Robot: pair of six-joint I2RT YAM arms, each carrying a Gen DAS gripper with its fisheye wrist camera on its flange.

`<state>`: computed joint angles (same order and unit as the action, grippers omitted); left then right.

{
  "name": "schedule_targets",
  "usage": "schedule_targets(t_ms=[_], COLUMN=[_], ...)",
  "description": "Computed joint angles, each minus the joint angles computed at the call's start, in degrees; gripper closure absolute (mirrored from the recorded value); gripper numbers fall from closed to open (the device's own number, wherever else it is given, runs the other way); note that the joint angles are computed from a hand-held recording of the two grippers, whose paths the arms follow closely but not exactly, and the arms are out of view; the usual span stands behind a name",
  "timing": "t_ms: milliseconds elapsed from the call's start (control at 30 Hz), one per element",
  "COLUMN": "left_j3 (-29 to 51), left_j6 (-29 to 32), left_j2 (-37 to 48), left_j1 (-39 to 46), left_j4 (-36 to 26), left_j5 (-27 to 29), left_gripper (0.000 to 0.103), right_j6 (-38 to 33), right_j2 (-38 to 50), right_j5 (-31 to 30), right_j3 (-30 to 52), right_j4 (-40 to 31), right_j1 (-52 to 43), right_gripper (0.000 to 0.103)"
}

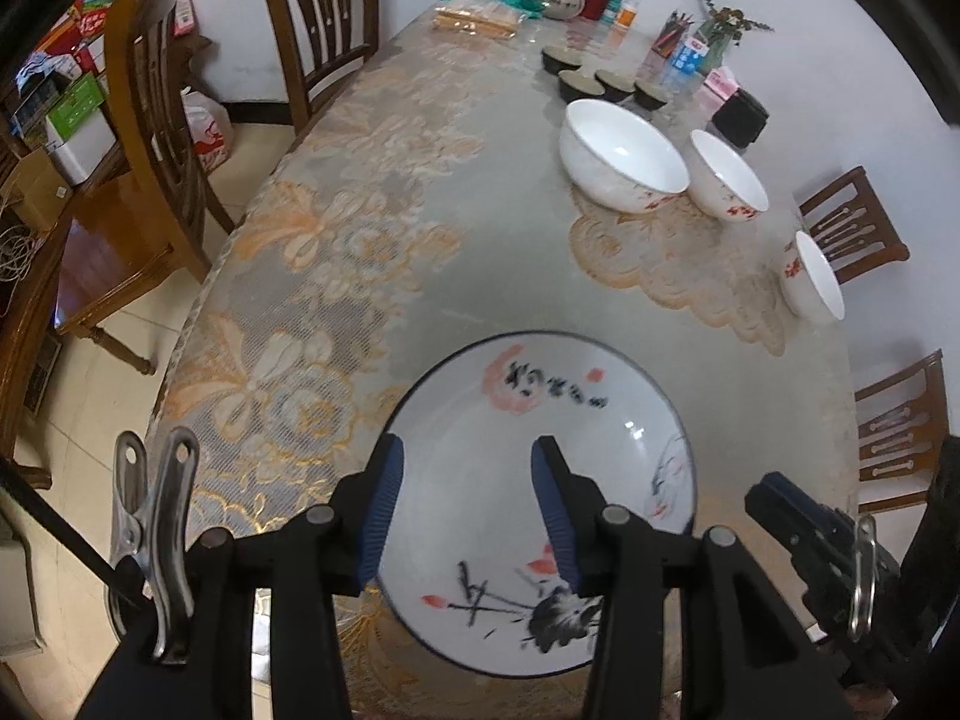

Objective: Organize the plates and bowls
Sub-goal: 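Open the right tool to release the lotus plate onto the stack, then reach the right tool to a red-flowered white bowl and grip its rim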

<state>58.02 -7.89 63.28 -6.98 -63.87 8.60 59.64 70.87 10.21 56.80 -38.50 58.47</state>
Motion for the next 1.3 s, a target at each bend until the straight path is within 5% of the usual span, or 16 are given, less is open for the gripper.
schedule_targets(t_ms=[300, 633, 1067, 1300], left_j3=[4.2, 11.2, 22.1, 29.5], left_j6=[-7.1, -14.3, -21.1, -18.6], left_j2=[4.4, 11.5, 24.7, 31.7], left_j1=[-8.5, -16.1, -18.8, -18.2], left_j4=[1.7, 3.7, 5.3, 4.6], left_j5=[-2.2, -6.3, -12.1, -14.4], left_gripper=[0.057, 0.057, 0.057, 0.057], right_j6=[-0.4, -13.5, -33.4, -34.3], right_j2=[-10.0, -13.3, -1.9, 7.9], right_j5=[0.2, -10.7, -29.7, -32.3], right_j3=[-2.6, -3.7, -0.3, 5.4], right_j4=[-6.8, -7.5, -0.9, 2.9], right_j1=[-3.7, -19.4, -37.7, -39.1], right_gripper=[0.072, 0.072, 0.072, 0.072])
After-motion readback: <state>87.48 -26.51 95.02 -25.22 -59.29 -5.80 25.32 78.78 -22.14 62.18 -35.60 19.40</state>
